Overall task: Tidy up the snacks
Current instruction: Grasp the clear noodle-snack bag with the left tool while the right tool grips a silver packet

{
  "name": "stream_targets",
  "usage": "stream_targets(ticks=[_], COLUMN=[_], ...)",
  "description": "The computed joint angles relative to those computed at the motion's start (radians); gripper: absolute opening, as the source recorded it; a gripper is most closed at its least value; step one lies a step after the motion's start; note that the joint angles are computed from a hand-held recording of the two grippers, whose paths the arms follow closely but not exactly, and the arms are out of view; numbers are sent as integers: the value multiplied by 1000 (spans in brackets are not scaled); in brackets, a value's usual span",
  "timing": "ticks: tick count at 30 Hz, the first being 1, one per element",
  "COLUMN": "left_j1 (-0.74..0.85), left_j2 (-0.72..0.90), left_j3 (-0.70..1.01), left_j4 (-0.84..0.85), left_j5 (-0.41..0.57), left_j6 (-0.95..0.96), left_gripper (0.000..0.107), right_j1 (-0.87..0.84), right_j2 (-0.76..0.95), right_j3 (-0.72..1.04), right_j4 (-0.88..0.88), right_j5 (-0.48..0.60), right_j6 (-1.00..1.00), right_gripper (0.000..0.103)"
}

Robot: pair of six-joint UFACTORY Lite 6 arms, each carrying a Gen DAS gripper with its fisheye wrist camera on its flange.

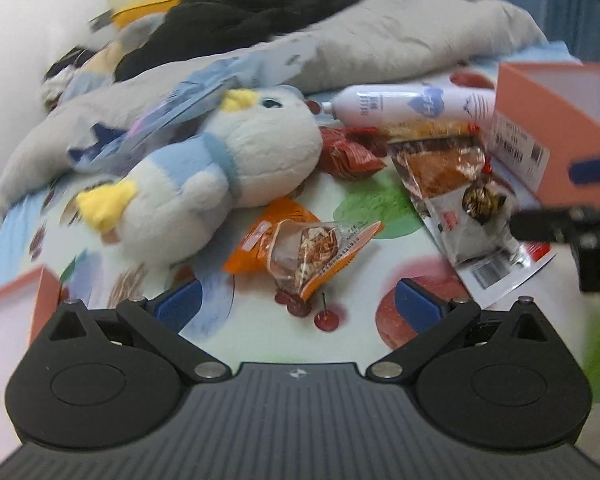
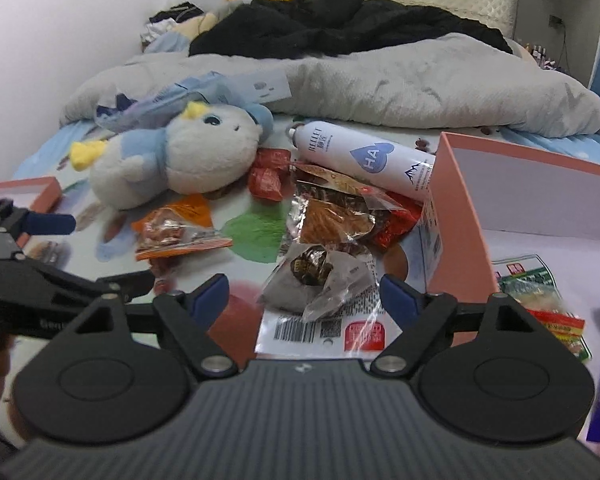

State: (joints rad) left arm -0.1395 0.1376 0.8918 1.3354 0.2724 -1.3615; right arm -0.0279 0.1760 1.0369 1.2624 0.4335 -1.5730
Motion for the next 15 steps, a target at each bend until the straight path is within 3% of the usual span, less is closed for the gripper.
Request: stream_targets(ticks=[9, 15], left_j1=[52, 86], left_j2=[229, 334], left_j3=[161, 236], left_j4=[322, 608], left_j5=[-53, -80], left_j6=[-185, -423], left_gripper=[101, 100], right_j1=[83, 90], right_j2=[256, 393], right_j3=[225, 344], right_j4=[-67, -260], right_j5=[-102, -94], right_j6=[100, 310], right_gripper=[84, 84])
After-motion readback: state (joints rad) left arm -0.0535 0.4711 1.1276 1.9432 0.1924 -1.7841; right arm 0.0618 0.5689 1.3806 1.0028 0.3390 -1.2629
